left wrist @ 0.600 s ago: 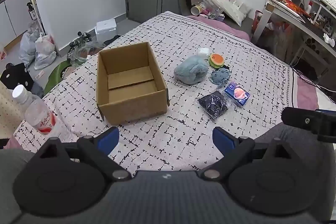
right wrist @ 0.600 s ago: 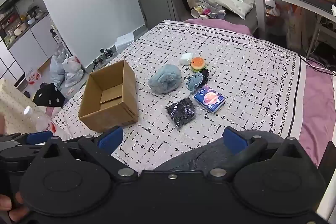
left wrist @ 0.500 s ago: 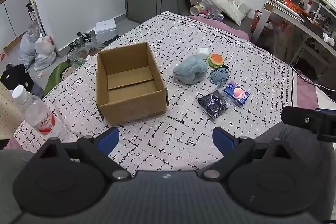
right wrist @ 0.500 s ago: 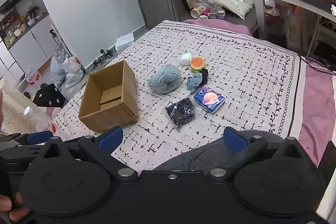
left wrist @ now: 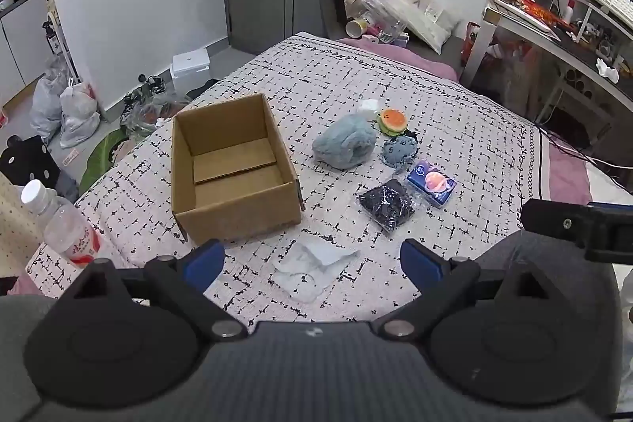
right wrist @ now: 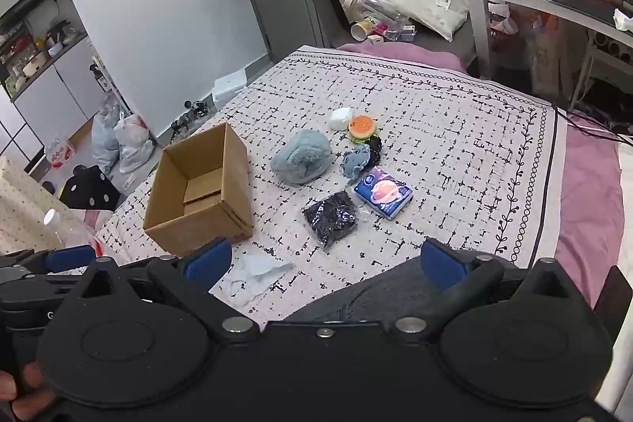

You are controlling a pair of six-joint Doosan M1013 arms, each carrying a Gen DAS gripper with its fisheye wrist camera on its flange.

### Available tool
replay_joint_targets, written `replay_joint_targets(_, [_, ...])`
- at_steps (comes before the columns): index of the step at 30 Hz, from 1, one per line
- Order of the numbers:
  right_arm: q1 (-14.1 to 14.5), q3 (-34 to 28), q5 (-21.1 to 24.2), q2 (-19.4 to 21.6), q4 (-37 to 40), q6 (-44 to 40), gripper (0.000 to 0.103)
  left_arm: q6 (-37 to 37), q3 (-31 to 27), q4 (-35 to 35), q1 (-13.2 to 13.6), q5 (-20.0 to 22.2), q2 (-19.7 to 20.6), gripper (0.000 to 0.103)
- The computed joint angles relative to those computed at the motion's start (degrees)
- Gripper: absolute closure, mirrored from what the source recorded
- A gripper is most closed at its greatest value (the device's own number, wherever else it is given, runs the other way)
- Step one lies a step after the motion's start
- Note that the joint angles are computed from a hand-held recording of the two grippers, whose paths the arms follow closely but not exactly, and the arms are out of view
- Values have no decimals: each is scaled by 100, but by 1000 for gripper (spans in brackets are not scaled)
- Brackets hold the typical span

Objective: Organize soft objects

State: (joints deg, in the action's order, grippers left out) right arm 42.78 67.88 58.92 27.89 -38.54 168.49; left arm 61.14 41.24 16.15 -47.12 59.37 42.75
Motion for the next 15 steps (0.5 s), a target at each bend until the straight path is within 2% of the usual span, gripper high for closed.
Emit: replay_joint_targets(15, [5,-41,3,12,-12,-51,0,-92,-15,73,-2,5,-15,8])
